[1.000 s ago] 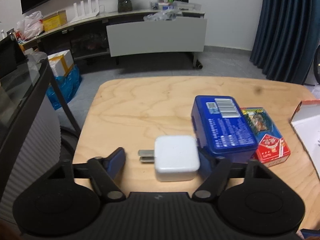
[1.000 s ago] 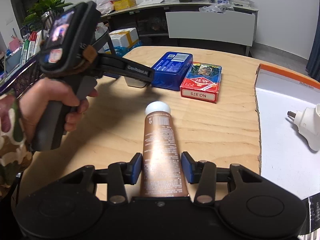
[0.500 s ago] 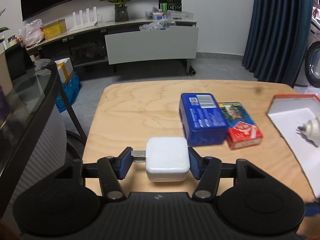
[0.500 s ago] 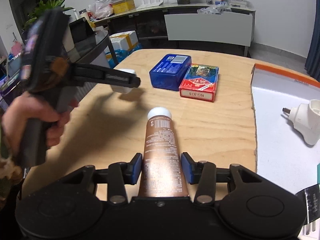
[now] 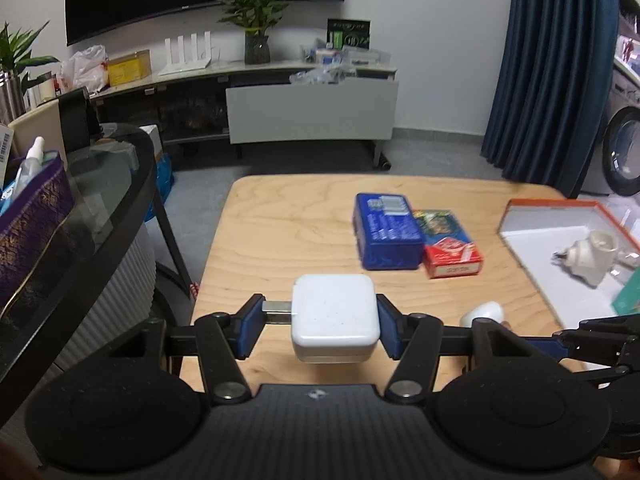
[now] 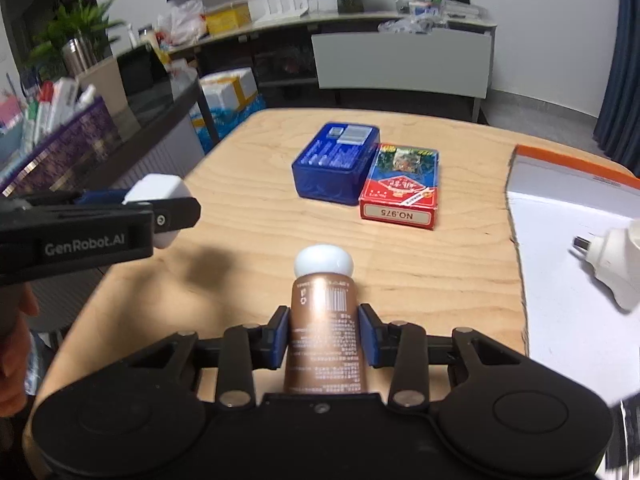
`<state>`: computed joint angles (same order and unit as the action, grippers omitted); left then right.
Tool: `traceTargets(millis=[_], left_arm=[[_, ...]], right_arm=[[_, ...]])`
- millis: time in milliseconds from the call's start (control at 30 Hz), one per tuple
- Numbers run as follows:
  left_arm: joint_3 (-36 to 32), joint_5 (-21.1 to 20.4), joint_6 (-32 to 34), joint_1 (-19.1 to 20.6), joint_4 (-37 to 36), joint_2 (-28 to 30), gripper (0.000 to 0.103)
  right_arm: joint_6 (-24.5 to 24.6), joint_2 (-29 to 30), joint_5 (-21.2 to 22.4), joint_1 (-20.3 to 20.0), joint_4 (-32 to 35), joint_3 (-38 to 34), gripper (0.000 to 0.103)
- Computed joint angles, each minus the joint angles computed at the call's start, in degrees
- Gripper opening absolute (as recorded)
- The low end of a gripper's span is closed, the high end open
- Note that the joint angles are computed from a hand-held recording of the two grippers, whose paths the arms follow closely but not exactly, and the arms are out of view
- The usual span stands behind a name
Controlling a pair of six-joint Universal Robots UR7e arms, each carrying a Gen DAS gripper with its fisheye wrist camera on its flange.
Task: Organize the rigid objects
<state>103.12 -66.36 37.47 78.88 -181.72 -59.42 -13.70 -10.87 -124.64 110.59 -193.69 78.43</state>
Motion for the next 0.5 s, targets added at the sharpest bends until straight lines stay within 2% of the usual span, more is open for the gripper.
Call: traceTargets(millis=[267, 500], left_arm=[[5.6, -2.0, -1.0, -3.0, -2.9, -3.5, 0.059], [9.6, -3.4, -2.7, -7.4, -3.3, -4.4, 0.059]], right_arm=[[-2.5, -6.1, 1.8, 2.7, -15.6, 10.3, 0.044], [-6.1, -12.8, -0.1, 4.3, -27.5, 18.5, 0.044]])
